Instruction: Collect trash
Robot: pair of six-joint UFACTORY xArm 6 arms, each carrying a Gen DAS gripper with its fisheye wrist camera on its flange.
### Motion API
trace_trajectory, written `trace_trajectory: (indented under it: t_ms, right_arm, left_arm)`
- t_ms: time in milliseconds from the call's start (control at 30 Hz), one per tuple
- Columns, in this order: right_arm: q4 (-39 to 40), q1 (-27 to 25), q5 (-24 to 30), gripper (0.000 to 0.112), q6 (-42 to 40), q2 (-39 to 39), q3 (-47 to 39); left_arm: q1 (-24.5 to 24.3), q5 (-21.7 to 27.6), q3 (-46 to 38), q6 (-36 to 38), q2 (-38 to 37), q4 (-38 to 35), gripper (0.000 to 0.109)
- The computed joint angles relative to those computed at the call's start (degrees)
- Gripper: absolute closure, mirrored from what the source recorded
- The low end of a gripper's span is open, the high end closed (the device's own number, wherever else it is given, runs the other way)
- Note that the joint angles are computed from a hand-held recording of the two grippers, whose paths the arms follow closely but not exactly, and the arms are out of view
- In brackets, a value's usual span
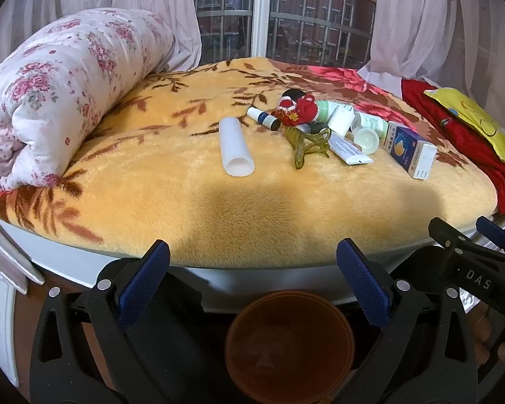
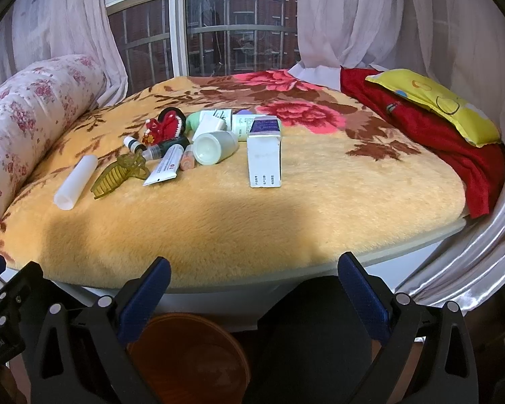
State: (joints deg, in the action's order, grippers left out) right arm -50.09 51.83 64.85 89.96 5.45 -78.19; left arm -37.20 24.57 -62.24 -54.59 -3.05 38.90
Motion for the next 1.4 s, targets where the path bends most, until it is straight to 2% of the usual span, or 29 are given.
trace_trajectory:
  t_ms: [633, 767, 900, 1033, 1167, 1300, 1400]
  right_arm:
    - [-0.28, -0.75, -0.26, 0.015, 0.44, -1.0, 1.02]
    - [-0.24, -2.0, -0.69, 0.015, -0.65, -1.08, 0.61]
    - [0.97, -5.11, -3.92, 0.015, -4.01, -1.62, -0.04]
    - [5.69, -10.0, -6.44, 0.015, -11.99, -0.34, -3.87]
    - [16.34, -16.28, -7.48, 0.015, -24.23, 4.86, -12.04]
    - [26.48, -20.26, -4.13, 0.015, -34.51, 12.13, -22.21]
    - [33.07, -22.39, 1.36, 0.015, -41.39, 19.08, -32.11]
  left_arm:
    - [-0.04, 0.38, -0.46, -0.33, 0.52, 0.97, 0.011]
    - [0.31, 0.33, -0.36, 0.08, 0.62, 0.19, 0.011]
    - [0.71, 0.33, -0.42, 0.91, 0.81, -0.45, 0.011]
    - [0.72, 1.03, -1.33, 1.54, 1.63, -0.34, 0.011]
    - [1.6, 0.67, -2.12, 3.79, 2.79, -2.5, 0.011]
    - [2.27, 0.74, -3.38, 5.42, 4.27, -4.43, 0.011]
    - [2.8, 0.58, -4.31, 6.64, 5.32, -6.06, 0.011]
